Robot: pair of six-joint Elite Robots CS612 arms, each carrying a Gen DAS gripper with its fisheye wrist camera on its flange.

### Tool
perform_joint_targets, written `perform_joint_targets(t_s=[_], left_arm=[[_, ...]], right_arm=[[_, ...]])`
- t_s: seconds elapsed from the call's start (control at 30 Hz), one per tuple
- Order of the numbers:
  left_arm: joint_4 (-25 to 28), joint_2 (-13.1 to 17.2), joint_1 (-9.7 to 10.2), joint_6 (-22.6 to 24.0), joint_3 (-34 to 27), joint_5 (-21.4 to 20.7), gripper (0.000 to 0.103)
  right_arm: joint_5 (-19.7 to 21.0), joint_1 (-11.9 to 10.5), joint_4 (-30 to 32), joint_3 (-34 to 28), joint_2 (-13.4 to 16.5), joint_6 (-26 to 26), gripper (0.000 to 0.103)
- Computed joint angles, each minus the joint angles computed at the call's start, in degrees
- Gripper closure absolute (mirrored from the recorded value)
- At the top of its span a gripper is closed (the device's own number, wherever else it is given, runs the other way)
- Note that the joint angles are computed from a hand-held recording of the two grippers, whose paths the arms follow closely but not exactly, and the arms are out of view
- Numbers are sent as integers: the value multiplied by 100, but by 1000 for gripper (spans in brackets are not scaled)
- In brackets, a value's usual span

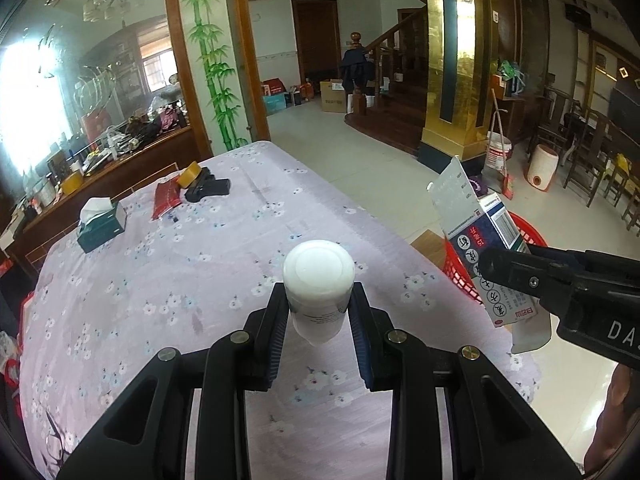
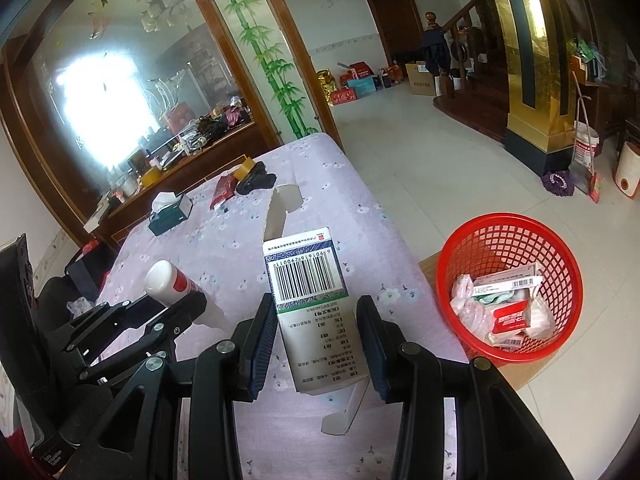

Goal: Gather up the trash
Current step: 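Carry the spray bottle and barcode box over the red wastebasket with both tools, then open the left tool over the wastebasket while the right tool releases the barcode box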

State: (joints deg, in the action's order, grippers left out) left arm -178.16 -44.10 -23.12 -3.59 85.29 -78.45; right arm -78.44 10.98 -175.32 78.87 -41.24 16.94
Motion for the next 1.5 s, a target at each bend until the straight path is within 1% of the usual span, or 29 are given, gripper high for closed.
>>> perform_joint_targets(t_s=[0.2, 0.4, 0.43, 0.67, 0.87, 1.03, 1.13, 1.23, 1.4, 1.43, 1.47, 1.5], left_arm=[[121, 99, -52, 98, -189, -239, 74], [361, 237, -122, 236, -512, -701, 74], [466, 272, -127, 242, -609, -867, 74], [1230, 566, -192, 241, -1324, -1632, 74], [1758, 900, -260, 203, -2015, -2027, 74], [2123, 1177, -305, 224, -2527, -2210, 74], [2334, 1334, -336, 231, -2789, -2238, 74], [2557, 1473, -359, 238, -3006, -2256, 74], [2728, 1639, -394, 258, -3229, -2231, 74], [2761, 1660, -392, 256, -3264, -2204, 73], [2784, 1671, -395, 255, -3277, -2147, 65], [2757, 1671, -395, 241, -3263, -2091, 53]], right_arm=[[-83, -79, -26, 116, -53, 89, 59], [-271, -254, -135, 349, -164, 440, 59], [-318, -302, -168, 405, -190, 529, 59], [-577, -609, -323, 721, -330, 1093, 59], [-568, -818, -302, 801, -369, 1365, 59], [-465, -962, -149, 681, -294, 1511, 59], [-343, -1030, -15, 543, -208, 1556, 59], [-273, -1070, 153, 375, -108, 1551, 59], [-145, -1110, 486, 62, 101, 1542, 59], [-141, -1108, 537, 13, 130, 1535, 57], [-137, -1108, 603, -42, 166, 1529, 57], [-143, -1110, 680, -100, 201, 1536, 57]])
